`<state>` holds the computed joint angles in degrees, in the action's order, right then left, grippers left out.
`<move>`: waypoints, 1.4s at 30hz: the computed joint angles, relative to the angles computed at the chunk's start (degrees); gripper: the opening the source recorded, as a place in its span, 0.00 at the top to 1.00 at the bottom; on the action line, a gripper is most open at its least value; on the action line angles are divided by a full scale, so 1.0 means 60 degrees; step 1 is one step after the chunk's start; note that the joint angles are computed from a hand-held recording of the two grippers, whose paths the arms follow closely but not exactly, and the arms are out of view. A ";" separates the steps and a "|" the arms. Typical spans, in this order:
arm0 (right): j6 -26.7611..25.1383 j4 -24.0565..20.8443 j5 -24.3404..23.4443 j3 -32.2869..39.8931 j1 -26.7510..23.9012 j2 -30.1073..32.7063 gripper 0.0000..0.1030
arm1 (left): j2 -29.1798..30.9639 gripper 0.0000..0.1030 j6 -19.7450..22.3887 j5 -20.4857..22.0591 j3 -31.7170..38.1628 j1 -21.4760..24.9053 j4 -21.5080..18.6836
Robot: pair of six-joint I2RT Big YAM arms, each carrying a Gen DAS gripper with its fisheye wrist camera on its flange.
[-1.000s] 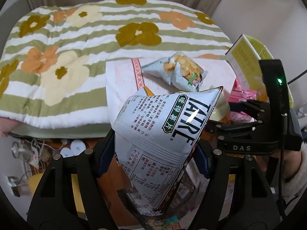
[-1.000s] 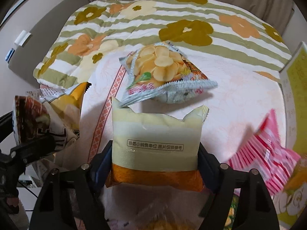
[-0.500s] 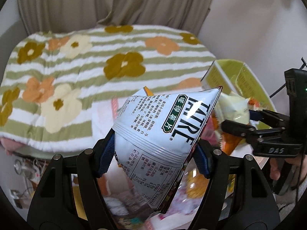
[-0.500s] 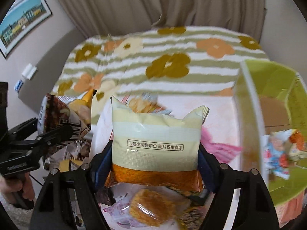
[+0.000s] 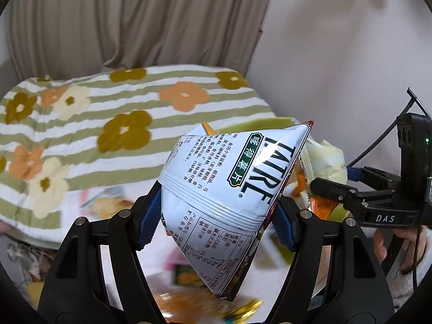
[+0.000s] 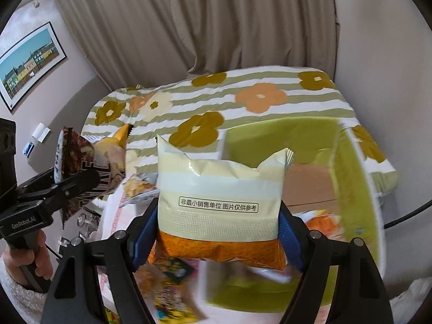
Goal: Organize snacks
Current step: 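Carry both bags over the box and release them inside with both tools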
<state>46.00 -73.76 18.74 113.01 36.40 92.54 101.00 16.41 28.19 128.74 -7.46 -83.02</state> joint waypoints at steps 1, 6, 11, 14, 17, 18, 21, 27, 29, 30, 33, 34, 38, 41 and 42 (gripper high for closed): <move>-0.0109 0.0102 -0.0127 -0.0273 -0.0139 -0.0236 0.27 | -0.0019 0.34 -0.0294 -0.0096 -0.0082 -0.0275 0.0140; -0.0704 0.0399 -0.0660 -0.1163 -0.0821 -0.1029 0.27 | 0.0246 0.34 -0.1188 -0.0659 -0.0030 -0.1403 0.0293; -0.0753 0.0780 -0.1222 -0.1768 -0.1425 -0.1404 0.27 | 0.0969 0.34 -0.1319 -0.1406 0.0650 -0.2150 -0.0113; -0.0773 0.1076 -0.1457 -0.2145 -0.1745 -0.1609 0.27 | 0.1443 0.34 -0.1201 -0.1607 0.1107 -0.2362 -0.0384; -0.0739 0.1097 -0.1476 -0.2283 -0.1969 -0.1607 0.27 | 0.2012 0.34 -0.1037 -0.1741 0.1715 -0.2538 -0.0709; -0.0722 0.1115 -0.1508 -0.2363 -0.2026 -0.1653 0.27 | 0.2187 0.33 -0.0976 -0.1784 0.1900 -0.2595 -0.0780; -0.0623 0.1100 -0.1681 -0.2433 -0.2270 -0.1601 0.27 | 0.2714 0.22 -0.0751 -0.2125 0.2503 -0.2795 -0.1046; -0.0564 0.1086 -0.1926 -0.2488 -0.2549 -0.1517 0.27 | 0.2892 0.10 -0.0447 -0.2860 0.2576 -0.2983 -0.1093; -0.0513 0.1125 -0.1984 -0.2521 -0.2587 -0.1494 0.27 | 0.2694 0.10 -0.0358 -0.2983 0.2254 -0.2949 -0.0949; -0.0475 0.1128 -0.2010 -0.2534 -0.2588 -0.1478 0.27 | 0.2554 0.10 -0.0299 -0.3030 0.2032 -0.2927 -0.0832; -0.0421 0.1098 -0.2123 -0.2534 -0.2595 -0.1410 0.27 | 0.2076 0.10 -0.0173 -0.3163 0.1320 -0.2852 -0.0460; -0.0425 0.1082 -0.2161 -0.2509 -0.2592 -0.1366 0.27 | 0.1996 0.10 -0.0167 -0.3160 0.1213 -0.2808 -0.0446; -0.0463 0.0946 -0.2234 -0.2269 -0.2587 -0.1129 0.27 | 0.1813 0.10 -0.0325 -0.2907 0.0965 -0.2604 -0.0443; -0.0613 0.0852 -0.2394 -0.2030 -0.2619 -0.0901 0.25 | 0.1700 0.10 -0.0442 -0.2797 0.0811 -0.2473 -0.0442; -0.0655 0.0791 -0.2418 -0.1952 -0.2617 -0.0820 0.25 | 0.1657 0.10 -0.0468 -0.2791 0.0742 -0.2451 -0.0410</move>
<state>42.07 -69.01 4.23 101.30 20.70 87.62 110.94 13.60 11.45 133.20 -22.16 -85.48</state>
